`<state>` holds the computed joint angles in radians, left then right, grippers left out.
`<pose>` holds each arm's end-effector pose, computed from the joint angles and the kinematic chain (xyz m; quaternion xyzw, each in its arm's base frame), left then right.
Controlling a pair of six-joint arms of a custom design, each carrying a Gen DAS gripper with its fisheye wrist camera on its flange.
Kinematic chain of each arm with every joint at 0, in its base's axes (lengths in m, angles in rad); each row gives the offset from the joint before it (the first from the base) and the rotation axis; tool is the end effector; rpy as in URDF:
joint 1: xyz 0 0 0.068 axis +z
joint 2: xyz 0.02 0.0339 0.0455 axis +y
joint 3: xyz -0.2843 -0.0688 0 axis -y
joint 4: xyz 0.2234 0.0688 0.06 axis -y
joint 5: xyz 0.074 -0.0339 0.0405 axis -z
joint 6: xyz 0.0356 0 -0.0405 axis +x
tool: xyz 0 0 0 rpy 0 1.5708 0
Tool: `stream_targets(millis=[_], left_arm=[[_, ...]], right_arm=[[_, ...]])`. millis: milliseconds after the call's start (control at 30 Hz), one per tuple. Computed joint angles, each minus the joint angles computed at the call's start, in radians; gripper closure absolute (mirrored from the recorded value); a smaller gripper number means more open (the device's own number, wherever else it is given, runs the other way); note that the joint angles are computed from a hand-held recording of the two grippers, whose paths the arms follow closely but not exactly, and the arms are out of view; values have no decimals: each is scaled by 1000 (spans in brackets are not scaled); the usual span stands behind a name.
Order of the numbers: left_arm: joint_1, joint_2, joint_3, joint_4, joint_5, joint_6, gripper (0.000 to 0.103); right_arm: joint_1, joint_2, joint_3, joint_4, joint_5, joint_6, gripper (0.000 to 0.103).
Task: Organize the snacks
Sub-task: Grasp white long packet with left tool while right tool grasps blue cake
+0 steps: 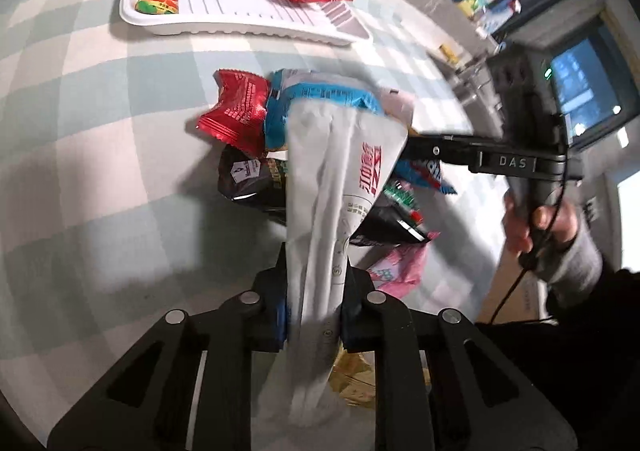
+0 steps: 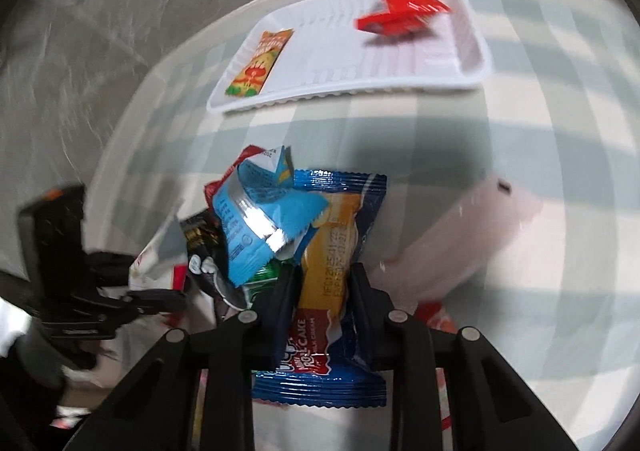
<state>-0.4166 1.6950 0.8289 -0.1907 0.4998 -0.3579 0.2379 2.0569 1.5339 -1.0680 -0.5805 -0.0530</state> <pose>0.2651 -0.1359 0.1726 0.0903 0.9349 -0.3145 0.1377 0.3591 0.1072 0.2015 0.1360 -0.9484 -0.2841 0.0361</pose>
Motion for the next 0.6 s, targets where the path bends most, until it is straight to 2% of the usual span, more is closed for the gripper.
stream_targets(millis=[300,600], left_arm=[[90,-65,-57,81,139,-89,87],[138,-41,-21,146,213,-177,87]], right_arm=[[-163,-50,-124,-12,-258,75,74],[-243,-76,-148,-9,-422,147,74]])
